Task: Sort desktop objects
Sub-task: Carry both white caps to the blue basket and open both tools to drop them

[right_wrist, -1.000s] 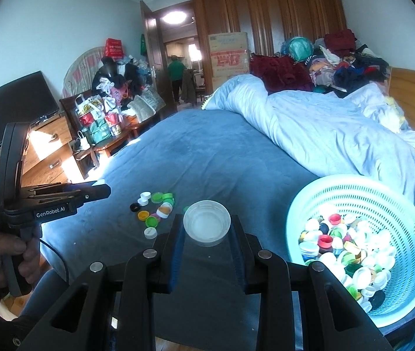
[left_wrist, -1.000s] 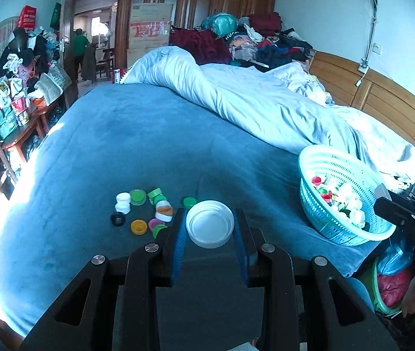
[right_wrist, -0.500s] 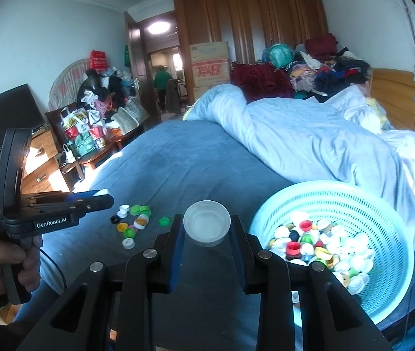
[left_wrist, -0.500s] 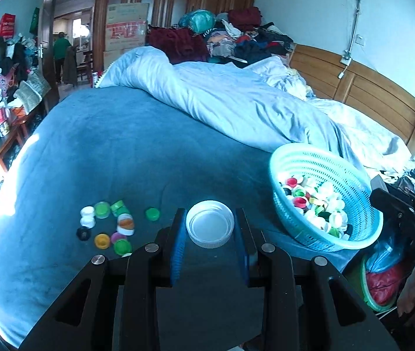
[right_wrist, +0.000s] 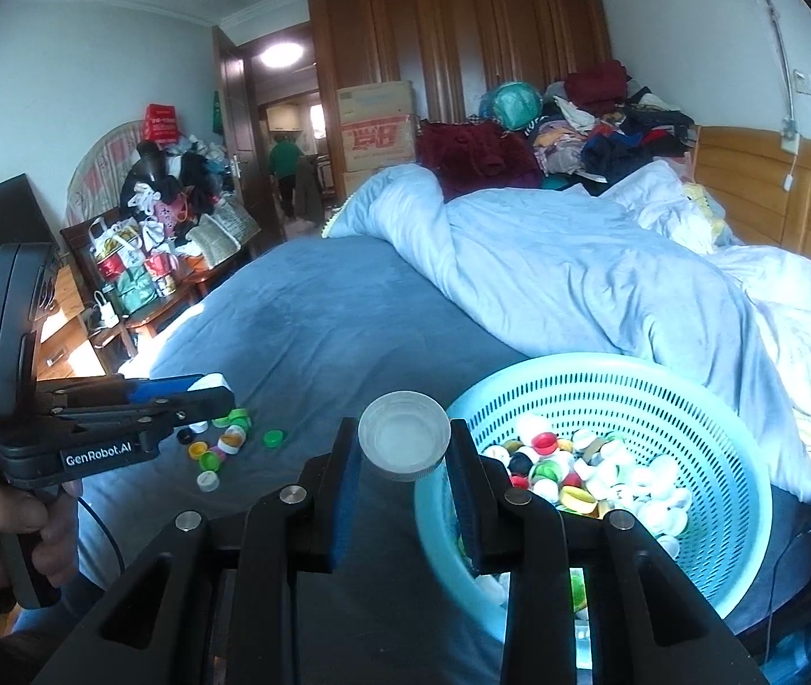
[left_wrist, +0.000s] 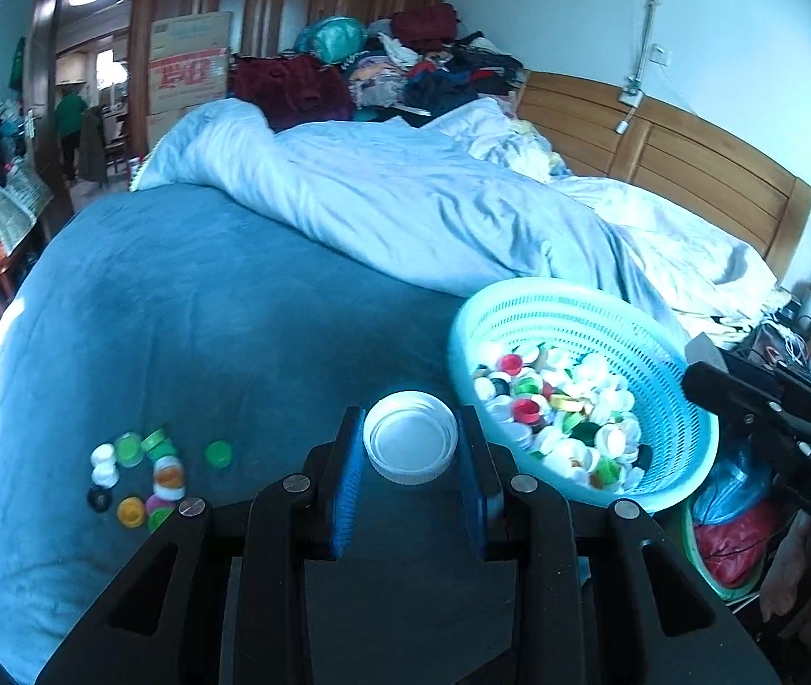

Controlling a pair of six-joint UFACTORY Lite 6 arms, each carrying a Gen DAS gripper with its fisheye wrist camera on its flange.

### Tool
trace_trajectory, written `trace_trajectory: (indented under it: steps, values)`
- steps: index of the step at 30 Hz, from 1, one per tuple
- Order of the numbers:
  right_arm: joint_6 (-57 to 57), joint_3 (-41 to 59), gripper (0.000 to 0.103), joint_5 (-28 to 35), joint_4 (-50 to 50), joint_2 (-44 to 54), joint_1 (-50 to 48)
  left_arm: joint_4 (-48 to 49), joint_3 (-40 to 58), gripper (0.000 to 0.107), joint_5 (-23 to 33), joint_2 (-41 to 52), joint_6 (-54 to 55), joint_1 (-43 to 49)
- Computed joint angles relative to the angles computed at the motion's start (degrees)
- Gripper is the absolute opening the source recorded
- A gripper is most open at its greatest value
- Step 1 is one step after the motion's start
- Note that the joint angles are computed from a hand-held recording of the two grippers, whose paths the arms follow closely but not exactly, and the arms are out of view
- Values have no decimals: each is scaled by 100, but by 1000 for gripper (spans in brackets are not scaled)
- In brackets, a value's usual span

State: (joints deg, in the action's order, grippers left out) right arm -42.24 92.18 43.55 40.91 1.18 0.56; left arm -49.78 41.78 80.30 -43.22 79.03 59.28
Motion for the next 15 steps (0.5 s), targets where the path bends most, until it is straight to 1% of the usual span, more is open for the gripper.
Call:
trace_trajectory:
  steps: [2, 6, 11, 15]
  values:
    - [-38, 82, 33, 35, 28, 93, -85, 53, -18, 26, -289, -121, -413, -582]
    - [-92, 321, 33, 124, 59, 322, -298, 238, -6, 26, -1058, -244, -1290, -1904]
    - [-47, 846, 33, 288, -29, 757, -578, 606, 173, 26, -2018, -62, -2325, -3452]
    - [112, 1327, 33, 478, -218, 1143, -779, 1215, 292, 26, -2823, 169, -3344, -4810]
